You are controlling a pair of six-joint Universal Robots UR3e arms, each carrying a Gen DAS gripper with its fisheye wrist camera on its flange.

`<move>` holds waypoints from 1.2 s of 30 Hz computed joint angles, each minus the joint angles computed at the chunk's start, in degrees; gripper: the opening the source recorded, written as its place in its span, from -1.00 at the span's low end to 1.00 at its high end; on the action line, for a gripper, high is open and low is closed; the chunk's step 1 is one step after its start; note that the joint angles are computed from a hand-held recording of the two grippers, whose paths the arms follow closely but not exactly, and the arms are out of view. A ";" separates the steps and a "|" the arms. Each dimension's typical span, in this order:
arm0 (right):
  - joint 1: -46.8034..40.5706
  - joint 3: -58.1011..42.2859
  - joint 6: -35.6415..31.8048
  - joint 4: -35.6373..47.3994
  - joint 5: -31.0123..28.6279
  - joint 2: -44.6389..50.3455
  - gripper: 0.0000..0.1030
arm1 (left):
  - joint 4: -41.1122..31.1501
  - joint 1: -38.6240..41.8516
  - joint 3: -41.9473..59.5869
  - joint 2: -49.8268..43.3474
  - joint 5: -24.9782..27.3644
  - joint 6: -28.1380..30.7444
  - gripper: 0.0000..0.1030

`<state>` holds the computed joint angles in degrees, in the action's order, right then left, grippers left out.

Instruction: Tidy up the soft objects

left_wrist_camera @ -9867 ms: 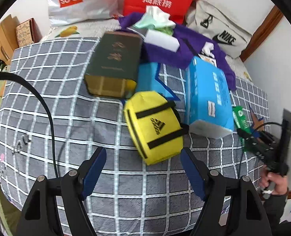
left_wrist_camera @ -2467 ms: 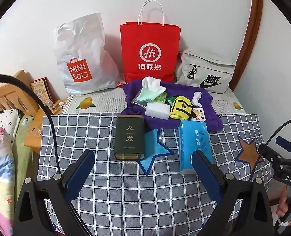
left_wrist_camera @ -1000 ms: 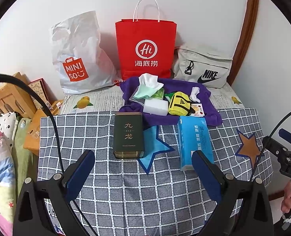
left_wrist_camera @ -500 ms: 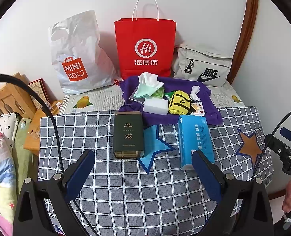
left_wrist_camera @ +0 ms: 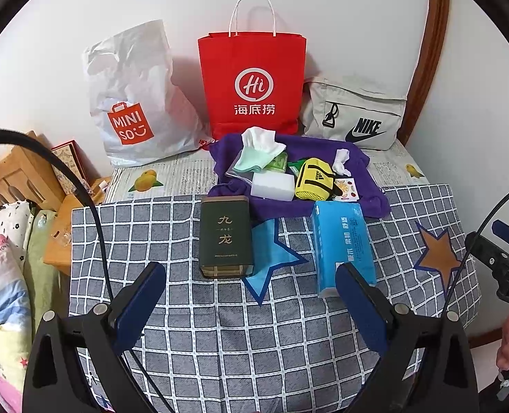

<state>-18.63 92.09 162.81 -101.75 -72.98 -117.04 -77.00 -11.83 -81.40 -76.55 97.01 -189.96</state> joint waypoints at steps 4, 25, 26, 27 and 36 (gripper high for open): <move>-0.21 -0.16 0.00 0.01 0.33 -0.09 0.99 | -0.14 0.40 0.04 0.11 -0.25 0.54 0.93; -0.11 -0.30 -0.28 0.17 0.73 0.01 0.99 | -0.61 0.84 0.50 -0.21 -0.71 0.80 0.93; 0.11 -0.47 -0.13 0.16 0.60 0.19 0.99 | -0.52 0.82 0.48 -0.24 -0.78 0.86 0.93; 0.32 -0.50 0.06 0.12 0.42 0.27 0.99 | -0.38 1.05 0.28 -0.08 -0.96 1.16 0.93; 0.39 -0.53 0.08 0.11 0.16 0.53 0.99 | -0.33 1.86 0.26 -0.42 -1.63 2.97 0.93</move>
<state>-18.24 91.56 162.89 -101.63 -72.83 -116.51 -77.33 -9.96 -81.14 -76.97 95.38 -187.00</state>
